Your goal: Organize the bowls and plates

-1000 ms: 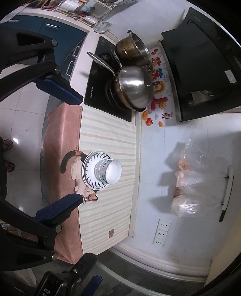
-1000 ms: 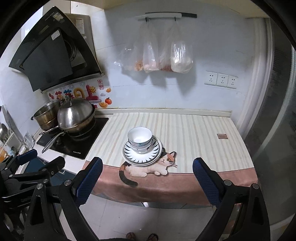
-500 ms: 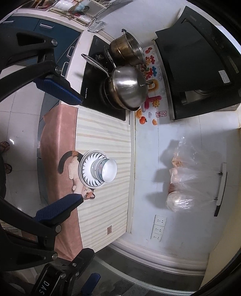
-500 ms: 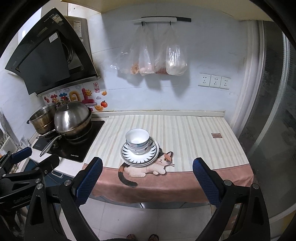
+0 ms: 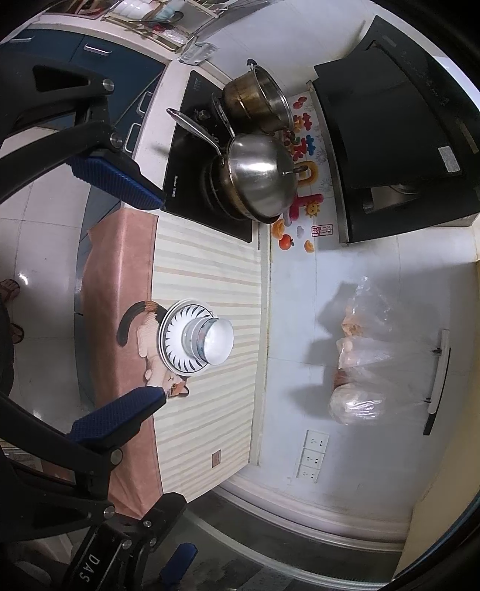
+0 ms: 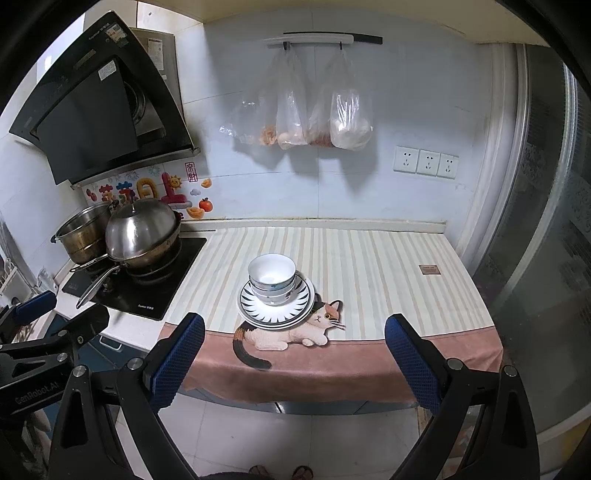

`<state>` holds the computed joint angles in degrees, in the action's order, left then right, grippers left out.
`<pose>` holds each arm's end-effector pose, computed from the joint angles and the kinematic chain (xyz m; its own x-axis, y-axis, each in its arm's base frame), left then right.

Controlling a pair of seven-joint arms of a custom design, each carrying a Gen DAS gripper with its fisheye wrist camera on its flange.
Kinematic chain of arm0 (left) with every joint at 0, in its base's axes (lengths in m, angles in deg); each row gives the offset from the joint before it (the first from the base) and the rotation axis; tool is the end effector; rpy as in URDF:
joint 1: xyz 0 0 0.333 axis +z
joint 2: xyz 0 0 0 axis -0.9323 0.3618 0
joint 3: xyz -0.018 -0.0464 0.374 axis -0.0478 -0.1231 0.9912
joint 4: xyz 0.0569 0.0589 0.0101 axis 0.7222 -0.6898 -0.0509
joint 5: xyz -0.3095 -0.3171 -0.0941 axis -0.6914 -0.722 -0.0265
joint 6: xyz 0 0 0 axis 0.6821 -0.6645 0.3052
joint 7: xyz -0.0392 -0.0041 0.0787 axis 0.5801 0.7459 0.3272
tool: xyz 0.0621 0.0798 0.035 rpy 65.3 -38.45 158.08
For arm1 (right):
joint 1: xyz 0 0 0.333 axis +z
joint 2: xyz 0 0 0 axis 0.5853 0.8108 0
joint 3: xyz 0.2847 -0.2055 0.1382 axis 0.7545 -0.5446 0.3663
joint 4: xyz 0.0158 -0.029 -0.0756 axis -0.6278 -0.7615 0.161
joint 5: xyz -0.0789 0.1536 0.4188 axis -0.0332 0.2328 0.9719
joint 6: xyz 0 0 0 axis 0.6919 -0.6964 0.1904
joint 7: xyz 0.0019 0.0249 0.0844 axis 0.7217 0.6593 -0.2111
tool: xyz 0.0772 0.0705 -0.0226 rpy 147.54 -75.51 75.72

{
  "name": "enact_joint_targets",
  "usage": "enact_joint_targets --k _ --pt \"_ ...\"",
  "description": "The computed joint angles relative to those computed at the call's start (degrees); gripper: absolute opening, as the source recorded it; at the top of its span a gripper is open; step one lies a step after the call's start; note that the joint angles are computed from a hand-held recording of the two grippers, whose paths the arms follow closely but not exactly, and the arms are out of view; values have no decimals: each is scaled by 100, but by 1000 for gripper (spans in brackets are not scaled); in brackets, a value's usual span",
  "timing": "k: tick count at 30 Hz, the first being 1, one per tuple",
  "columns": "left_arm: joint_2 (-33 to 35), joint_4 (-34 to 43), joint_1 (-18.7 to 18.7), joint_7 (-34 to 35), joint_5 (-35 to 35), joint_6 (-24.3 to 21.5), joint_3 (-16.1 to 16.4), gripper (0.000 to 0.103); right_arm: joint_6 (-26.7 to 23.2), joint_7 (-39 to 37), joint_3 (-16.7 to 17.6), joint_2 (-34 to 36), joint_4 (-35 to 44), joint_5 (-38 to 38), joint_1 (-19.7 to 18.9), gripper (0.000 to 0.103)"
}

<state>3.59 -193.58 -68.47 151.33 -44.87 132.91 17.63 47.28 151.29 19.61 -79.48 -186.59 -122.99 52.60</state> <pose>0.6438 -0.0441 0.6665 -0.3356 -0.9420 -0.0057 -0.6122 0.2226 -0.7587 0.5353 0.2642 0.7106 -0.2890 -0.9539 -0.0809 -0.5846 0.2428 -0.7741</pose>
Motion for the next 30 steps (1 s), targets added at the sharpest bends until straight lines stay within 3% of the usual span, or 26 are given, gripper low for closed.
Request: enact_joint_targets --k 30 --pt "-22 -65 -51 -313 215 138 -40 98 42 14 -34 8 0 -30 -78 100"
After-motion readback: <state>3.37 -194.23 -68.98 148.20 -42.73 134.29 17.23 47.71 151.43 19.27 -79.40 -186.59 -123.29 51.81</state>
